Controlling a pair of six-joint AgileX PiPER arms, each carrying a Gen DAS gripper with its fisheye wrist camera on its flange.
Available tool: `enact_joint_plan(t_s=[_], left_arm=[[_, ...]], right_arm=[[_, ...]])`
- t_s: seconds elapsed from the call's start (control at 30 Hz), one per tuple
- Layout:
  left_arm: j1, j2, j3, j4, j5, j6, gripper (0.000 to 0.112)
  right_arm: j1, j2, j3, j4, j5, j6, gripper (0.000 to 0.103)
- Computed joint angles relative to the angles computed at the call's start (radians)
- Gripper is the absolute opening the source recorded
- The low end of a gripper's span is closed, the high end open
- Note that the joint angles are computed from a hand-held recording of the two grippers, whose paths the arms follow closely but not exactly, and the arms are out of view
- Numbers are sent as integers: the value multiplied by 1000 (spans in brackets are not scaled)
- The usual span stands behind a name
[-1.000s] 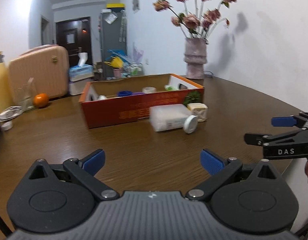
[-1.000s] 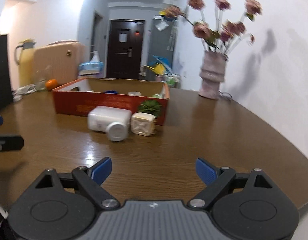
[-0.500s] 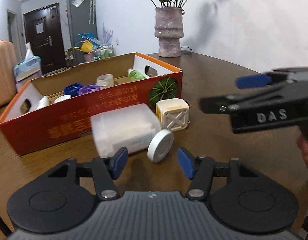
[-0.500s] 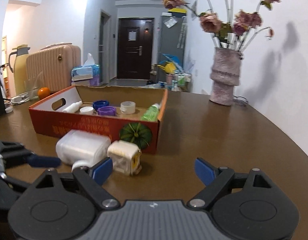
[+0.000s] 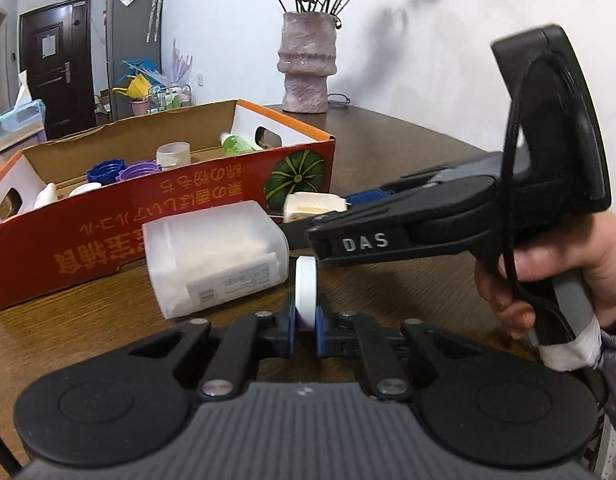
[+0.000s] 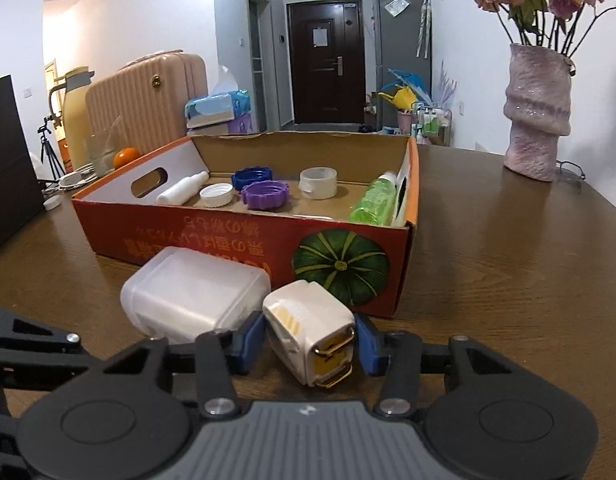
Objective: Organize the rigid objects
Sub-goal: 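Grasp the white round lid with the left tool while the right tool grasps the cream container, then carry the white lid and cream container into the box and release both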
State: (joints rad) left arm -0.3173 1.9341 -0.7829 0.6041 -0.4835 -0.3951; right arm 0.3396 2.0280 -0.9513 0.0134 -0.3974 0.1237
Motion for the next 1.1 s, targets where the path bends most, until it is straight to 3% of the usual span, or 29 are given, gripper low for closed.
enact_joint_plan(t_s=[0.13, 0.27, 0.47, 0.63, 0.9, 1.1], left_arm=[[20, -45, 67, -35, -38, 37, 10], [69, -117, 164, -49, -73, 45, 10], [202, -251, 292, 110, -111, -141, 10], [286, -404, 427, 182, -176, -179, 10], [455, -605, 580, 383, -260, -282, 10], [500, -637, 567, 419, -252, -307, 10]], right_arm=[[33, -27, 64, 179, -43, -116, 47], [122, -88, 200, 444, -146, -257, 47], [273, -179, 375, 697, -261, -295, 47], [435, -228, 438, 926, -330, -400, 47], [692, -331, 476, 1184, -442, -537, 46], [730, -363, 458, 1232, -452, -607, 46]])
